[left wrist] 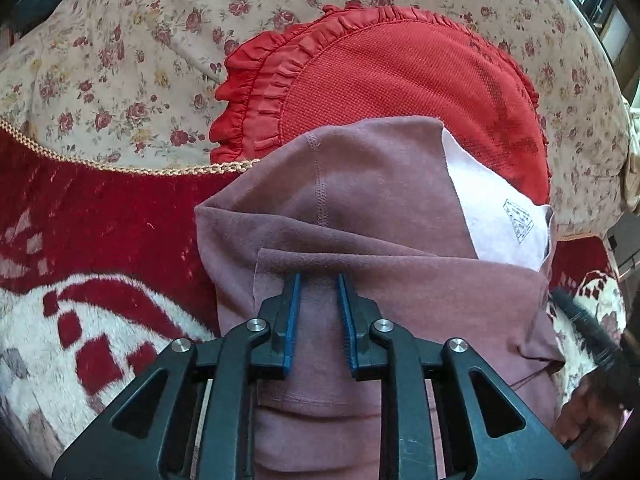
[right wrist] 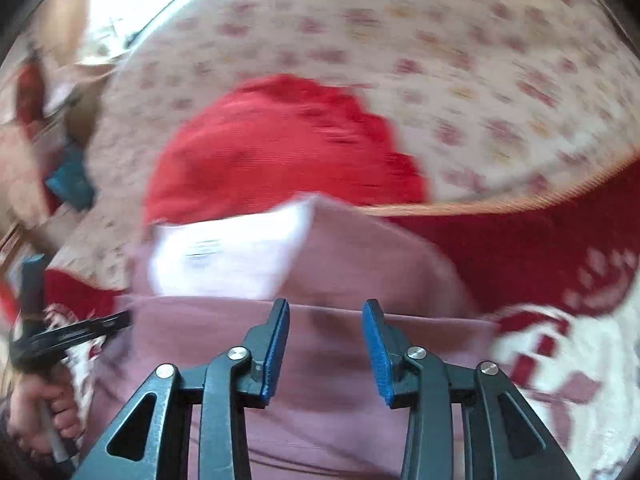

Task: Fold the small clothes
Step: 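Open the left tool to release the sleeve on the shirt, then close both tools on the shirt hem edge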

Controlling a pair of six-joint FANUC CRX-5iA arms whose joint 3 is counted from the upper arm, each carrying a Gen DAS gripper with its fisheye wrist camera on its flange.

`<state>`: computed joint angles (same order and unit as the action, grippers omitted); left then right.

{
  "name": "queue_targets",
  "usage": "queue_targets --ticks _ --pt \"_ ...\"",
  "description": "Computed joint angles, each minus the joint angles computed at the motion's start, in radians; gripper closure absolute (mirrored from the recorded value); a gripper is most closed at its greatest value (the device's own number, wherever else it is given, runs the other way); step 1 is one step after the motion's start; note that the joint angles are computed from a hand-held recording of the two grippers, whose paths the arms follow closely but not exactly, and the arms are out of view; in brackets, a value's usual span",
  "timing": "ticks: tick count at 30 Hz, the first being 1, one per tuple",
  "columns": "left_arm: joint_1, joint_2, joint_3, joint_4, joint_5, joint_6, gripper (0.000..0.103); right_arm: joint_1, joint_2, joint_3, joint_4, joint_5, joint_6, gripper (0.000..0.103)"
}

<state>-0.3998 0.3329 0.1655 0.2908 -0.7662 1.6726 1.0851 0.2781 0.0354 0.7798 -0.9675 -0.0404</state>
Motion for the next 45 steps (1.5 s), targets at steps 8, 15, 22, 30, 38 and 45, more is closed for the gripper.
queue_targets --ticks 8,15,22,30,38,45 --pt "0.027 -0.019 -0.058 0.085 0.045 -0.029 0.06 0.054 -0.003 0.019 0.052 -0.099 -0.004 0.066" --pt "0.045 -0.19 -0.228 0.213 0.046 -0.183 0.06 0.316 -0.157 -0.111 0.121 -0.35 -0.183 0.066" --pt "0.012 -0.475 -0.506 0.236 0.062 -0.442 0.054 0.69 -0.144 -0.114 -0.035 -0.563 -0.478 0.065" --pt "0.069 -0.752 -0.735 0.297 -0.065 -0.453 0.054 0.724 -0.037 0.001 -0.245 -0.512 -0.396 0.065" --pt "0.11 -0.806 -0.746 0.161 -0.228 -0.329 0.054 0.668 -0.078 -0.048 -0.334 -0.459 -0.433 0.065" --pt "0.139 -0.78 -0.769 0.153 -0.326 -0.248 0.054 0.668 -0.105 -0.087 -0.318 -0.404 -0.461 0.071"
